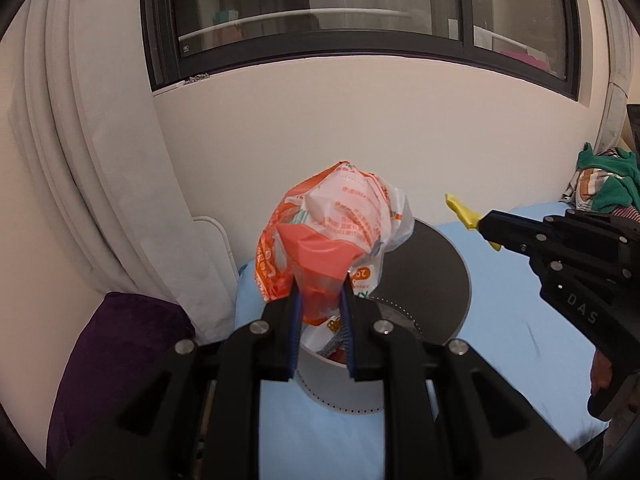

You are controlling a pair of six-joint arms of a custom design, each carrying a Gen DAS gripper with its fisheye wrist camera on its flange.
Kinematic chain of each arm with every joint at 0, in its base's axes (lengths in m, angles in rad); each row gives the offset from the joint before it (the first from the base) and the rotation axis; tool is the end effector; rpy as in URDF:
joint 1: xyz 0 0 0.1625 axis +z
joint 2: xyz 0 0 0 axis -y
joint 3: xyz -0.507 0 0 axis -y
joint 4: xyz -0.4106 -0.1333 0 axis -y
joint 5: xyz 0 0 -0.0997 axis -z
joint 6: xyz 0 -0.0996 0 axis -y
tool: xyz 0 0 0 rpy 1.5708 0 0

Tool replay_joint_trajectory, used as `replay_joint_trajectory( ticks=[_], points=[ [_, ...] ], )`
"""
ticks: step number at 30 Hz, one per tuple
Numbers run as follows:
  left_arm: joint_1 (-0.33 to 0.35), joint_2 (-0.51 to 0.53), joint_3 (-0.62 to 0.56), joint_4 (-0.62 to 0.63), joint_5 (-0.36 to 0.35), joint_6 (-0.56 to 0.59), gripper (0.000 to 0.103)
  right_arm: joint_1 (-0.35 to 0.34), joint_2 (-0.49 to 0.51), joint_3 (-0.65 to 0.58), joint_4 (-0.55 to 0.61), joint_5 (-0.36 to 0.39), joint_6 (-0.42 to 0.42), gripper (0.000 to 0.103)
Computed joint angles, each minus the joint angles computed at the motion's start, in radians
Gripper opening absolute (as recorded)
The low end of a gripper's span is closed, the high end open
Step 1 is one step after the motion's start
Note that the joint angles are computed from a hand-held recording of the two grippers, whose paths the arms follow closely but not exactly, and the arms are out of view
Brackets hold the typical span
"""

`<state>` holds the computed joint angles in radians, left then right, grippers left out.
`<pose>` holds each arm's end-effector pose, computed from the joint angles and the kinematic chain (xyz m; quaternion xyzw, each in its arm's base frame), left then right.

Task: Collect trash
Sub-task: 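Carry the snack wrapper and yellow bow with both tools over the grey bin, then open the left tool to drop the wrapper while the right tool drops the bow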

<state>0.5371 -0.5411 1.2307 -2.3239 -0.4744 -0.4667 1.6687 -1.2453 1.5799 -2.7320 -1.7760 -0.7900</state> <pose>-0.6200 -0.6275 0.1233 0.2227 0.8236 -0.3750 0.3626 0.1798 -0.6749 0.5153 0.3541 -0.8403 0.3440 0.2237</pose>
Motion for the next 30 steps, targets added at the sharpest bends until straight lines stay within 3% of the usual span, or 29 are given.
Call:
replay_joint_trajectory(
  ticks=[7,10,12,13,17,22,30],
  points=[
    [0.019,0.012,-0.022,0.027,-0.009,-0.007,0.022,0.003,0.032,-0.038,0.045,-0.013,0.006,0.003],
    [0.027,0.017,-0.032,0.050,-0.015,-0.017,0.024,0.003,0.048,-0.056,0.063,-0.017,0.025,0.012],
    [0.035,0.022,-0.045,0.086,-0.019,-0.034,0.035,0.004,0.058,-0.064,0.063,-0.026,0.031,0.032],
    [0.037,0.025,-0.048,0.097,-0.019,-0.040,0.039,0.003,0.060,-0.064,0.059,-0.029,0.035,0.037],
    [0.041,0.029,-0.049,0.095,-0.017,-0.036,0.066,0.003,0.069,-0.070,0.055,-0.044,0.040,0.040],
    [0.038,0.027,-0.039,0.078,-0.016,-0.028,0.069,-0.001,0.062,-0.057,0.039,-0.059,0.045,0.041],
    [0.024,0.041,-0.041,0.064,-0.023,-0.014,0.077,-0.005,0.036,-0.010,-0.017,-0.117,0.038,0.054]
  ],
)
